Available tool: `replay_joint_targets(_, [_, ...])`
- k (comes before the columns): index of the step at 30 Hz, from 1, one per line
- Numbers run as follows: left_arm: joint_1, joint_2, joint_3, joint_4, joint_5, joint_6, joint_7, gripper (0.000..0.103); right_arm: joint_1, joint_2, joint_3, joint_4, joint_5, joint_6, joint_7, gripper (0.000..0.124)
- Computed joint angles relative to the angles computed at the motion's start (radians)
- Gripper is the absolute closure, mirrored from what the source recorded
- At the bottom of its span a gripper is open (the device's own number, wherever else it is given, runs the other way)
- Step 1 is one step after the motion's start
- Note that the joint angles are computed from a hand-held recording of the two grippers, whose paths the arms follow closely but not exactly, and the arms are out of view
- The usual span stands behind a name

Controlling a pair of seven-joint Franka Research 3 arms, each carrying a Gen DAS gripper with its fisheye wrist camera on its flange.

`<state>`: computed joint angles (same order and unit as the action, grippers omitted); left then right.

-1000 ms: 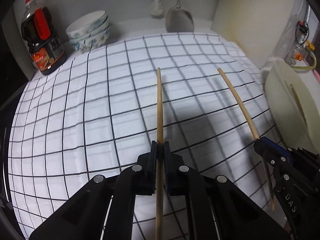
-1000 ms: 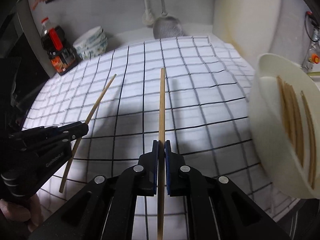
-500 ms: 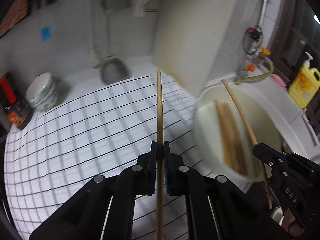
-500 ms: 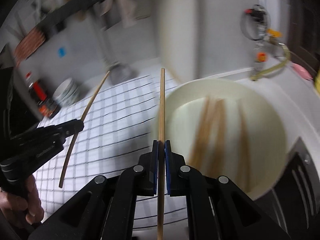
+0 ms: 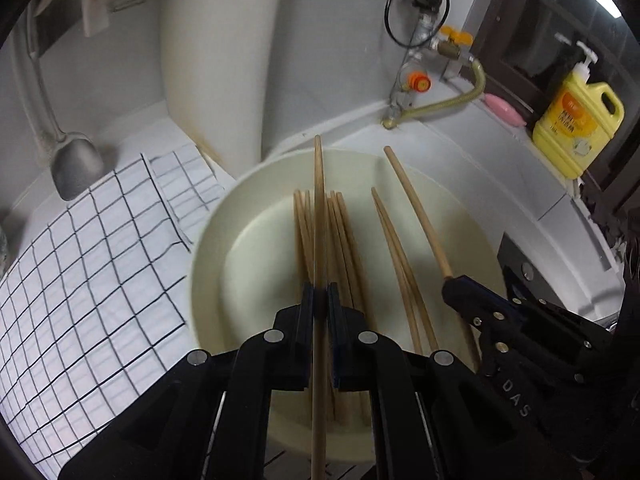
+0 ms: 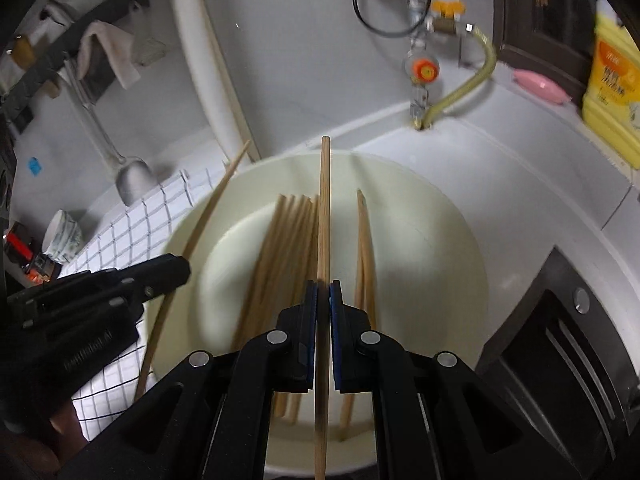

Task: Organize utensils
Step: 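Carry both held chopsticks over the basin, then open both tools to release the chopsticks into the basin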

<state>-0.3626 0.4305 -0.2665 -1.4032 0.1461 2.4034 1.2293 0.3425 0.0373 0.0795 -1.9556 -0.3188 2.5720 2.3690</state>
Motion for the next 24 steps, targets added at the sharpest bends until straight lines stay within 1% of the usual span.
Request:
replay_joint_targets(2, [-0.016, 0.052, 0.006, 0.063, 0.012, -0.045, -0.007, 0.096, -0.003, 0.027, -0.002, 0.021, 0.043, -0.014, -0.034, 0.118])
replay_joint_targets(4, [-0.019, 0.083, 0.006, 0.099, 0.009, -0.077, -0.002, 0.096, -0.004, 0.05, -0.007, 0.034, 0.074, -0.02, -0.054, 0.118])
replay_joint_targets(9, [-0.033, 0.135, 0.014, 0.159, 0.014, -0.131, 0.002, 0.096, 0.004, 0.089, -0.02, 0.061, 0.124, -0.038, -0.088, 0.118])
replay_joint_targets(11, [-0.031, 0.141, 0.014, 0.162, 0.01, -0.141, 0.007, 0.096, 0.006, 0.098, -0.024, 0.066, 0.141, -0.042, -0.099, 0.118])
replay_joint_targets(14, [-0.042, 0.17, 0.019, 0.204, 0.017, -0.174, 0.012, 0.096, 0.009, 0.107, -0.032, 0.07, 0.151, -0.043, -0.098, 0.118])
replay_joint_targets(17, [-0.052, 0.181, 0.03, 0.219, 0.034, -0.185, 0.006, 0.095, 0.005, 0.11, -0.035, 0.067, 0.176, -0.028, -0.118, 0.118])
replay_joint_targets(18, [-0.056, 0.179, 0.036, 0.218, 0.042, -0.185, -0.004, 0.095, 0.007, 0.108, -0.037, 0.065, 0.172, -0.022, -0.114, 0.118])
replay_joint_targets(19, [-0.055, 0.171, 0.038, 0.208, 0.046, -0.178, -0.01, 0.093, 0.011, 0.104, -0.042, 0.062, 0.154, -0.017, -0.1, 0.118])
replay_joint_targets(20, [-0.055, 0.165, 0.041, 0.202, 0.05, -0.173, -0.019, 0.088, 0.016, 0.094, -0.048, 0.052, 0.122, -0.007, -0.073, 0.117])
replay_joint_targets(21, [-0.056, 0.155, 0.045, 0.192, 0.059, -0.166, -0.032, 0.075, 0.017, 0.085, -0.05, 0.043, 0.104, -0.002, -0.059, 0.117])
replay_joint_targets(22, [-0.057, 0.147, 0.049, 0.186, 0.068, -0.161, -0.04, 0.058, 0.017, 0.077, -0.051, 0.037, 0.087, -0.001, -0.047, 0.117])
replay_joint_targets(24, [-0.069, 0.117, 0.067, 0.153, 0.114, -0.135, -0.072, 0.04, 0.014, 0.058, -0.051, 0.024, 0.055, -0.001, -0.018, 0.117])
